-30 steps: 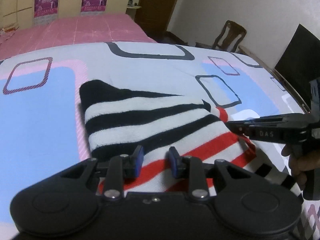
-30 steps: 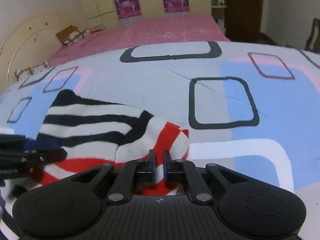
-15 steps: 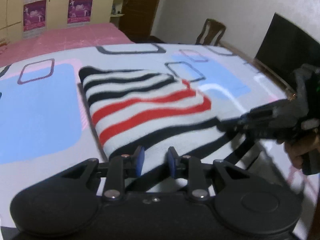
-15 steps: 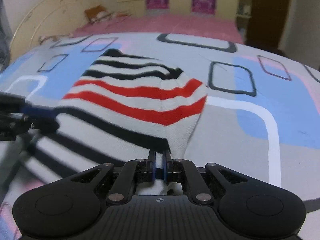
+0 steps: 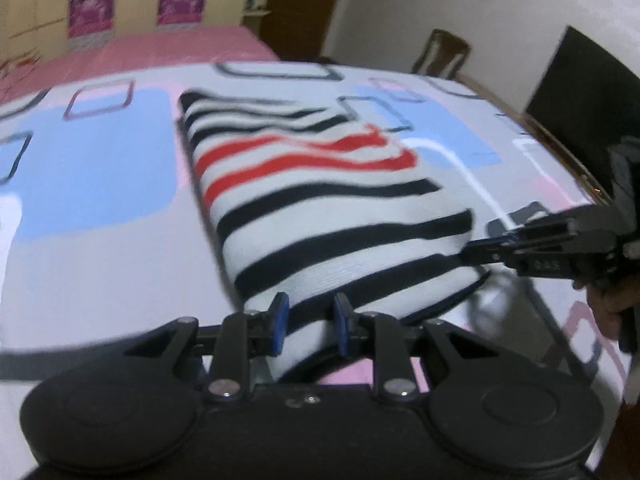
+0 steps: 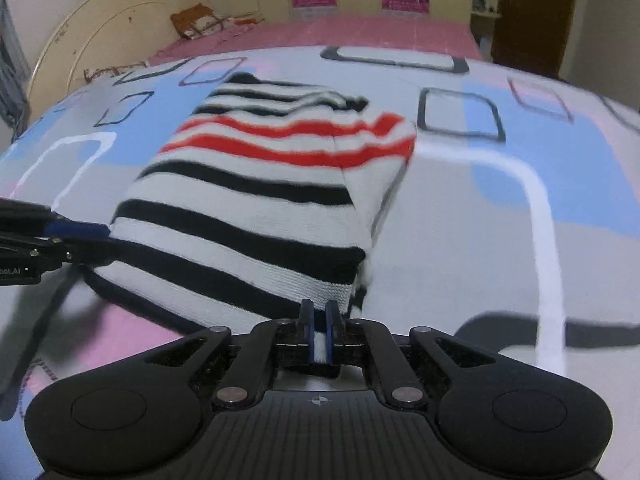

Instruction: Fold small clothes

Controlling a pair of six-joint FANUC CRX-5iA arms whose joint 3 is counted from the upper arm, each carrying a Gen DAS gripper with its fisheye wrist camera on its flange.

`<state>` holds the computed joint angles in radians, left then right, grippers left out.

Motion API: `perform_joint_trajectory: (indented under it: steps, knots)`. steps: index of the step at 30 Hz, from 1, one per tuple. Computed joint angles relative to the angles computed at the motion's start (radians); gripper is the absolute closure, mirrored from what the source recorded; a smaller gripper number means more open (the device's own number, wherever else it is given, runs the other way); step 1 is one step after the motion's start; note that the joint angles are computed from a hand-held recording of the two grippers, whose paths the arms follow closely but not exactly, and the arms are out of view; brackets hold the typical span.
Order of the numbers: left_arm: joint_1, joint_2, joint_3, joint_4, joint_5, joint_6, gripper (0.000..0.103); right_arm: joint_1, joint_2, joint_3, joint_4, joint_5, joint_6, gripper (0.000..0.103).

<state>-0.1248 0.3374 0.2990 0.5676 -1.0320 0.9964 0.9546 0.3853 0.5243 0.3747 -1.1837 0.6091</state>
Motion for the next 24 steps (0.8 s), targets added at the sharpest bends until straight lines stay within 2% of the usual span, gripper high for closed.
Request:
perform_joint_trajectory:
  steps: [7,10,13,16,17,18,24]
  knots:
    - [-0.017,-0.016,-0.031,-0.042,0.058,0.039,0.078,-0.005,-0.054,-0.109,0.02,0.104,-0.085,0.1]
    - [-0.012,-0.035,-0.034,-0.036,0.047,0.056,0.079,-0.001,-0.05,-0.06,0.02,0.062,-0.08,0.099]
    - [-0.013,-0.04,-0.03,-0.06,0.036,0.067,0.078,0.014,-0.079,-0.093,0.078,0.115,-0.101,0.099]
    - [-0.017,-0.037,-0.033,-0.07,0.041,0.087,0.078,-0.006,-0.044,-0.052,-0.021,0.078,-0.019,0.1]
    - [-0.019,-0.035,-0.03,-0.076,0.043,0.091,0.078,-0.008,-0.047,-0.074,-0.032,0.095,-0.014,0.101]
    - [-0.021,-0.036,-0.03,-0.083,0.045,0.09,0.078,-0.006,-0.06,-0.105,-0.017,0.126,-0.029,0.102]
    - [-0.029,-0.038,-0.027,-0.107,0.054,0.106,0.078,0.0,-0.057,-0.098,-0.009,0.113,-0.022,0.102]
